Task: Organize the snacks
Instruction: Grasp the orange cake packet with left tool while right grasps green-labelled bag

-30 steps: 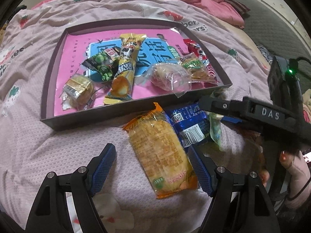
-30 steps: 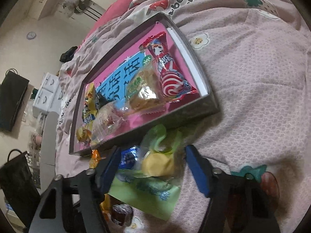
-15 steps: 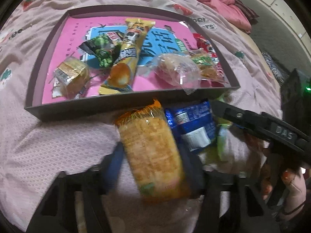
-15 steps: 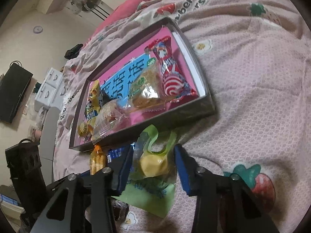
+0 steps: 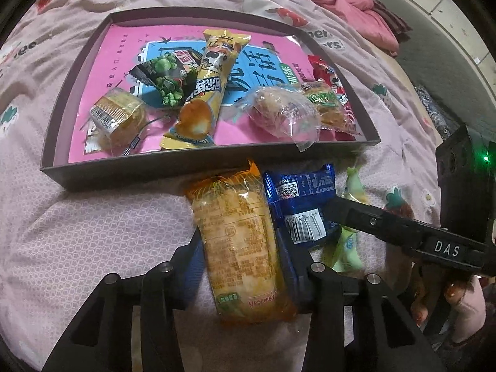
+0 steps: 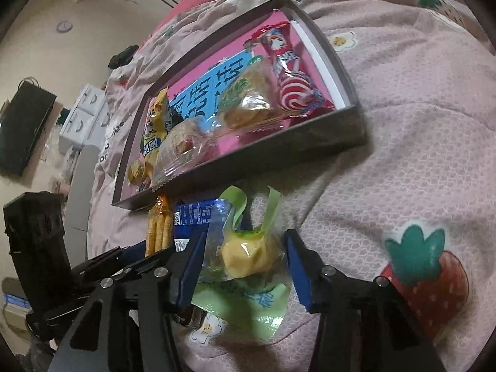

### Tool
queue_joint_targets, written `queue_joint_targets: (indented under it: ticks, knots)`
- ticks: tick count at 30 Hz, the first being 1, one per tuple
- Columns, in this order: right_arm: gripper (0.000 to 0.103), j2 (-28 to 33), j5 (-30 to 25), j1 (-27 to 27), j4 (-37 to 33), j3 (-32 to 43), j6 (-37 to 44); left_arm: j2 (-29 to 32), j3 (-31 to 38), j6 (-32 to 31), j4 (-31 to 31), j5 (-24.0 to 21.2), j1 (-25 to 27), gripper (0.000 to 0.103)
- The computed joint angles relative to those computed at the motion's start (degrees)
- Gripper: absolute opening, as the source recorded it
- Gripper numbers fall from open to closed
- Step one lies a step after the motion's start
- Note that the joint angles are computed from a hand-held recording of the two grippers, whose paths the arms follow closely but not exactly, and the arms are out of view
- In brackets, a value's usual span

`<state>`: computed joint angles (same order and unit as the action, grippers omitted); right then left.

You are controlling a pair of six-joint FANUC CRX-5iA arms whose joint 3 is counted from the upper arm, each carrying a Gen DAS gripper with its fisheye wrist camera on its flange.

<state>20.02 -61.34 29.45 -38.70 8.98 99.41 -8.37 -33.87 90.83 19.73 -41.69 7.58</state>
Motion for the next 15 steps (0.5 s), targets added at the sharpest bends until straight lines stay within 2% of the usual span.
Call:
queue_joint_targets:
  ticks: [4,9,15]
  knots:
    - [0.043,-2.4,3.2,1.9,3.3,-2.0,2.0,-1.0,-0.7,-1.0,0.8,0.3,0.1,0.043]
    - [0.043,-6.5,9.5,5.0,8.5,-5.9,4.0,-3.2,-1.8,-3.4,2.4,1.4,0.3,0.041]
    - [0.043,-9.2,14.8,5.1,8.1,-8.1,5.7,-5.5,-3.2,-5.0,4.6,1.8,1.2,0.040]
